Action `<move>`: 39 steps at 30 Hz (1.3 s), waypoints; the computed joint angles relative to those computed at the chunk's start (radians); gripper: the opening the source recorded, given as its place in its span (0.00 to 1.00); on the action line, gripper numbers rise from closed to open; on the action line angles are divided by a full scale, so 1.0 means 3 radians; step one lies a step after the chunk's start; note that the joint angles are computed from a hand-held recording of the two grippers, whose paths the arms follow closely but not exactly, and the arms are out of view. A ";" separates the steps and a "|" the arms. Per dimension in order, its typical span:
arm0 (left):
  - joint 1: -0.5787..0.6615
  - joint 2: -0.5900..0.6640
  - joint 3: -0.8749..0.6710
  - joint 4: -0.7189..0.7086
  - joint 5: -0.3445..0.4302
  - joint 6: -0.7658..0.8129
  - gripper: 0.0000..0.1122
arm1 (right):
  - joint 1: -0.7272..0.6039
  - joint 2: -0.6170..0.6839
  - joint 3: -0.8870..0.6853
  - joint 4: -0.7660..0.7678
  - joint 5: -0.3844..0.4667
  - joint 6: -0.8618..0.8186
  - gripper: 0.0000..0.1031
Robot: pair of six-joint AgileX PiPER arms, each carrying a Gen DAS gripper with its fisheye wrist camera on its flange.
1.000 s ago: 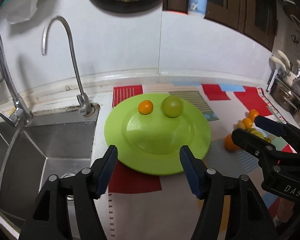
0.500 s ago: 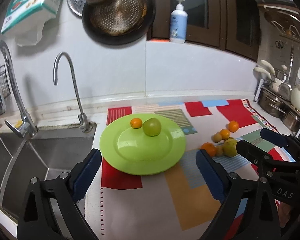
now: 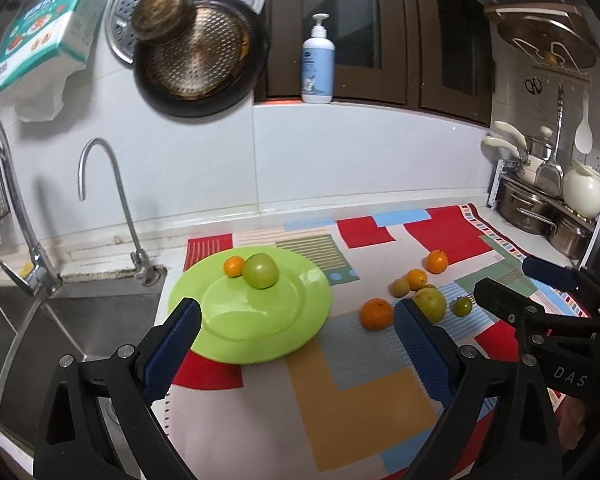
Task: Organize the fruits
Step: 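Withdraw both tools from the plate toward the remaining fruits, then grasp a large orange with the left tool while the right grasps a yellow-green pomelo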
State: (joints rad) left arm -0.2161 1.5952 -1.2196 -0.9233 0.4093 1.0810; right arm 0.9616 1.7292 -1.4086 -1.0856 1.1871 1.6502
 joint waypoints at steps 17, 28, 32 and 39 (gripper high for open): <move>-0.0414 0.0458 -0.0263 -0.0311 -0.0106 0.0593 0.87 | -0.0476 -0.0340 0.0618 0.0034 -0.0634 -0.0216 0.78; -0.0513 0.1166 -0.0941 0.0356 0.0206 0.0204 0.68 | -0.0994 -0.0162 0.0742 0.0310 -0.1324 -0.0395 0.72; -0.0510 0.1431 -0.1234 0.0501 0.0448 0.0149 0.61 | -0.1151 -0.0051 0.0727 0.0487 -0.1582 -0.0587 0.68; -0.0546 0.1769 -0.1659 0.0729 0.0759 -0.0042 0.54 | -0.1369 0.0112 0.0675 0.0788 -0.1892 -0.0927 0.62</move>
